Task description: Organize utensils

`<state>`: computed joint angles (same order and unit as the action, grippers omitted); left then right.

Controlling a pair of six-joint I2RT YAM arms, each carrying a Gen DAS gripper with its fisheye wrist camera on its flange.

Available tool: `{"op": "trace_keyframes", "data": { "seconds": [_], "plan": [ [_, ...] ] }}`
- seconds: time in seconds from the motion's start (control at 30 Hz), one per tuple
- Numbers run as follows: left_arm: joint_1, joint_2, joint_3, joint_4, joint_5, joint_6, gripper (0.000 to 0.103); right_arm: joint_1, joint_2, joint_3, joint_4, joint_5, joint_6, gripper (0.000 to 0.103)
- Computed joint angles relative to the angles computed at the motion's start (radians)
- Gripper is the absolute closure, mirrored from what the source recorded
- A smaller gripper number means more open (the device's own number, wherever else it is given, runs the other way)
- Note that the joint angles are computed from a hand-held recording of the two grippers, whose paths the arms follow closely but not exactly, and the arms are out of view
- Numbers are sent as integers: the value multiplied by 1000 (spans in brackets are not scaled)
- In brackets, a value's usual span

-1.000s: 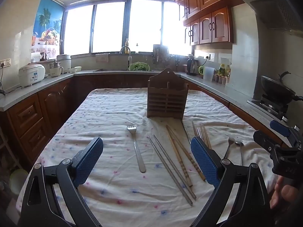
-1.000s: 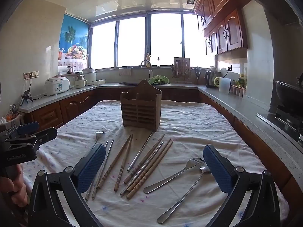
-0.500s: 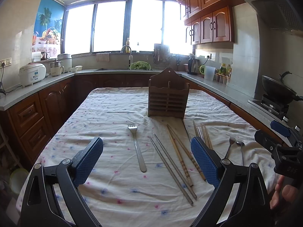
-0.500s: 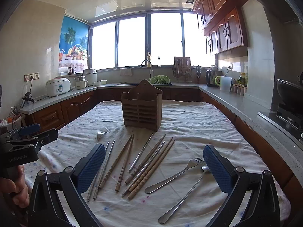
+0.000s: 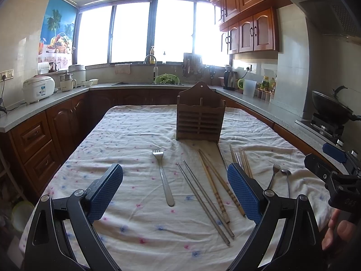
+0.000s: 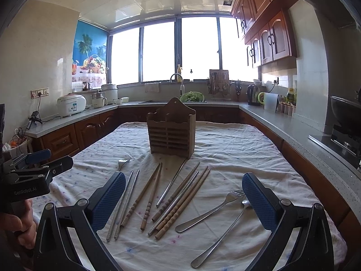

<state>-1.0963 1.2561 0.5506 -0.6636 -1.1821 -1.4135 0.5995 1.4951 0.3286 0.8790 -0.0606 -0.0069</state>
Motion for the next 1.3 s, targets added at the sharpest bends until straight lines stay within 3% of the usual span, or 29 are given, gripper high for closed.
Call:
{"op": "trace_keyframes", "data": {
  "seconds": [0.23, 0.3, 0.87, 1.03, 1.3],
  "plan": [
    [11, 0, -7, 34, 1, 30, 7, 0, 0, 2, -1, -2, 3, 0],
    [-7, 2, 4, -16, -4, -15, 7, 0, -1, 2, -3, -1, 1, 0],
    [-10, -6, -1, -17, -4, -14, 7, -2, -8, -1, 1, -11, 10, 0],
    [29, -45, -36, 88, 36, 92, 7, -18, 6, 12, -8, -26, 20, 0],
    [211, -115, -95, 353, 225, 387, 7, -41, 51, 87, -89, -32, 20, 0]
  ]
}}
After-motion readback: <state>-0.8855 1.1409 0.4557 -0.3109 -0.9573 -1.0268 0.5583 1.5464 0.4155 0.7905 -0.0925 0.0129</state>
